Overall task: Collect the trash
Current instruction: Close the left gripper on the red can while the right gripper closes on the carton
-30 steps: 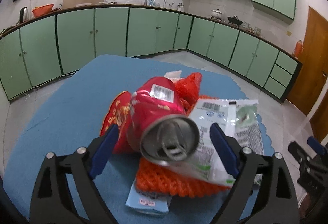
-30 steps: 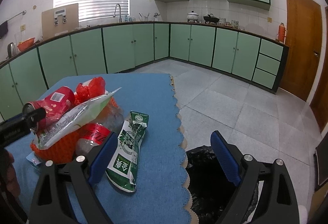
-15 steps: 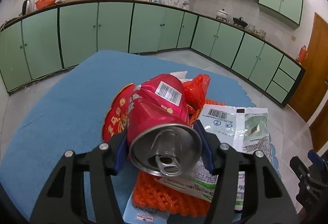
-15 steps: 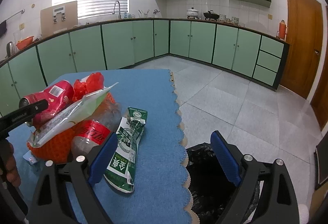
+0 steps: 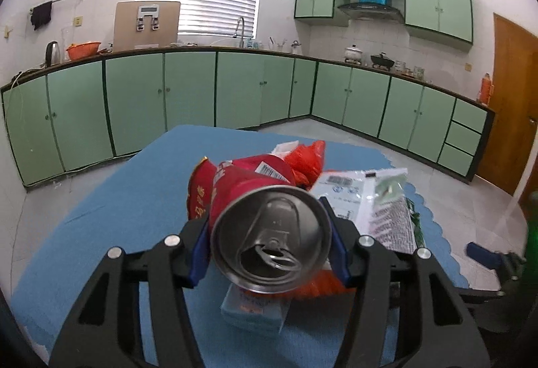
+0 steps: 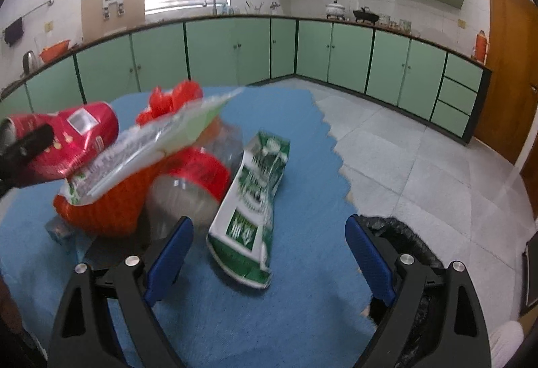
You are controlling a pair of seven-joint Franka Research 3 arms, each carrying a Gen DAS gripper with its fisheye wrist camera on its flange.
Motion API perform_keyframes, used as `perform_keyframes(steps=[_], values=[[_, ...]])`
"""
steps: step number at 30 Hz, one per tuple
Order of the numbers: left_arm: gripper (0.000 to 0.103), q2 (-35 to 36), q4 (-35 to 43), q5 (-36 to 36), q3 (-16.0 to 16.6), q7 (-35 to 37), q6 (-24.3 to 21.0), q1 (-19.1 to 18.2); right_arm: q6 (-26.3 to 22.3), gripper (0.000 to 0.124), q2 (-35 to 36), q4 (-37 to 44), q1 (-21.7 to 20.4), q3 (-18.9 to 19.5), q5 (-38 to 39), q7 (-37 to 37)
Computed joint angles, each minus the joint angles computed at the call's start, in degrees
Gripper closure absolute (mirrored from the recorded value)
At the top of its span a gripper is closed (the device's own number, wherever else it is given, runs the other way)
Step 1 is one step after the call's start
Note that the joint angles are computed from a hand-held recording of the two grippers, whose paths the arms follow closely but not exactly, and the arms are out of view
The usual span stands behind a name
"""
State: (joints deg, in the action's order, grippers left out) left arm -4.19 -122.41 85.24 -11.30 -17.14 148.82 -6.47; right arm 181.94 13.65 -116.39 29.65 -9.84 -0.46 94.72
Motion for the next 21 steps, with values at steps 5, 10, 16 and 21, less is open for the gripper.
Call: perform_keyframes(steps=[5, 10, 16, 21], values=[[0.049, 0.02, -0.62, 0.01, 0.05, 0.61, 0.54, 0.1, -0.72, 0.044, 1.14, 0.61, 0.63, -0.98, 0.18, 1.53], [0.049, 1.93, 0.7, -2.2, 0.5, 4.31, 1.66, 0.06, -3.09, 0.052, 1.61, 1.87, -5.33, 5.61, 3.09, -2.8], [0.048, 2.96, 0.84, -2.55, 1.37, 4.82, 3.97, 0.34, -8.8, 0.076, 3.41, 5.58, -15.64, 17.59, 14.52, -14.72], [0.048, 3.27, 1.18, -2.34, 1.57, 4.82, 3.95, 0.31, -7.19, 0.078, 2.98, 4.91, -15.91, 18.3, 19.47, -19.34]])
